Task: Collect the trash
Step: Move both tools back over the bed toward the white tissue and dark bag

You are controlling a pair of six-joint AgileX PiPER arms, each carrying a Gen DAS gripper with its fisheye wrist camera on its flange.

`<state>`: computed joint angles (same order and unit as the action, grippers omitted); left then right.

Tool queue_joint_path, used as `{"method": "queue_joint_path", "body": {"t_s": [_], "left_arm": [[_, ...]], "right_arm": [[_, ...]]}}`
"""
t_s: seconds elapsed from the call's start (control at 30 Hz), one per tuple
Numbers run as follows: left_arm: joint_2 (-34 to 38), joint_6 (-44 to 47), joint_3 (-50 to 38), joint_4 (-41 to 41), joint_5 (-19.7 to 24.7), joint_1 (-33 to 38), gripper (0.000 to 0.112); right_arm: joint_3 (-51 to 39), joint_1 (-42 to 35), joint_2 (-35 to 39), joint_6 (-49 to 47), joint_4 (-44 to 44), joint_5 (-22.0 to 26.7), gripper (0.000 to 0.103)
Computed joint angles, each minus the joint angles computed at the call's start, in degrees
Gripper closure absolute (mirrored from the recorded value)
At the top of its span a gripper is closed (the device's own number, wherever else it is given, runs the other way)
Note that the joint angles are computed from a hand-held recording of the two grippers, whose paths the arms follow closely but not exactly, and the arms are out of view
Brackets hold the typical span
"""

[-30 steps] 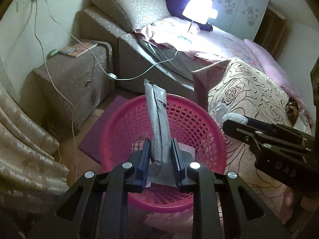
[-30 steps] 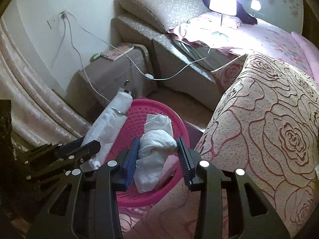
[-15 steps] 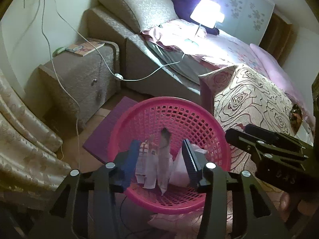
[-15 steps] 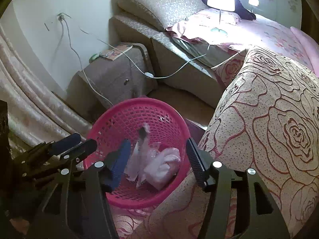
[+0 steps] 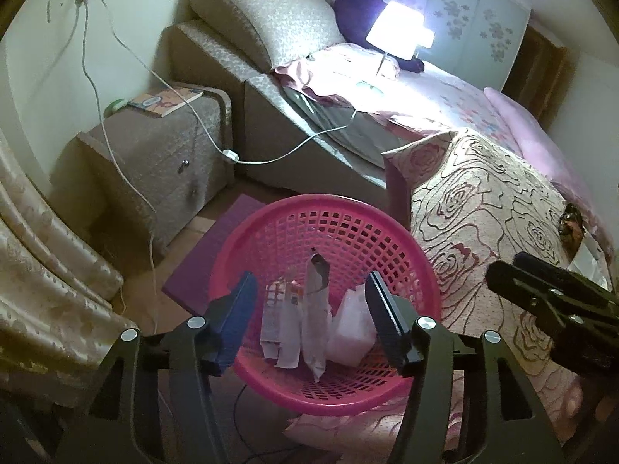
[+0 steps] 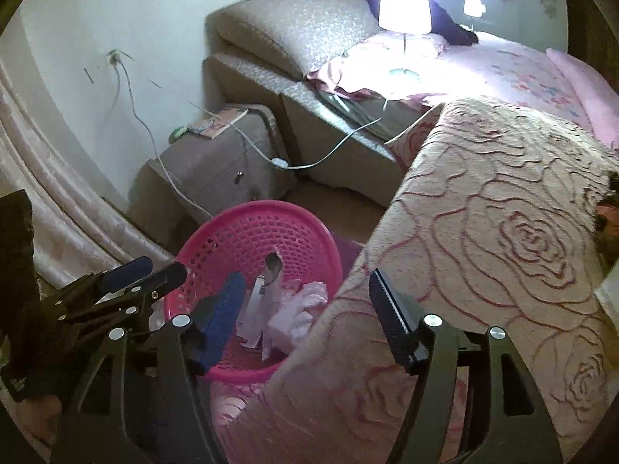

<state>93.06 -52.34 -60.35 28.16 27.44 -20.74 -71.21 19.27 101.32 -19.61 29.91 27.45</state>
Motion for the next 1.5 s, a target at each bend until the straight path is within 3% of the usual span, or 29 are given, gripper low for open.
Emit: {"method": "queue_joint_path", "body": {"t_s": [0.4, 0.63, 1.1, 1.5], "left_arm": [[0.4, -3.3, -0.9, 3.8, -0.5, -7.1, 0.052], [1.9, -6.0, -2.5, 6.7, -0.2, -13.8, 0.051], [8.2, -6.5, -9.7, 8.6, 0.8, -24.0, 0.049], [16.1, 4.8, -22.9, -1.1, 2.2, -27.7, 0.042]], "right_arm": [[14.5, -7.2, -11.6, -1.4, -3.8, -5.0, 0.036], [25.3, -13.7, -20.6, 0.1, -12.0, -10.2, 0.035], [31.6, -35.9, -25.3, -26.2, 11.0, -8.3, 0.035], [32.0, -48.5, -23.8, -37.5, 20.3, -6.8, 0.035]]}}
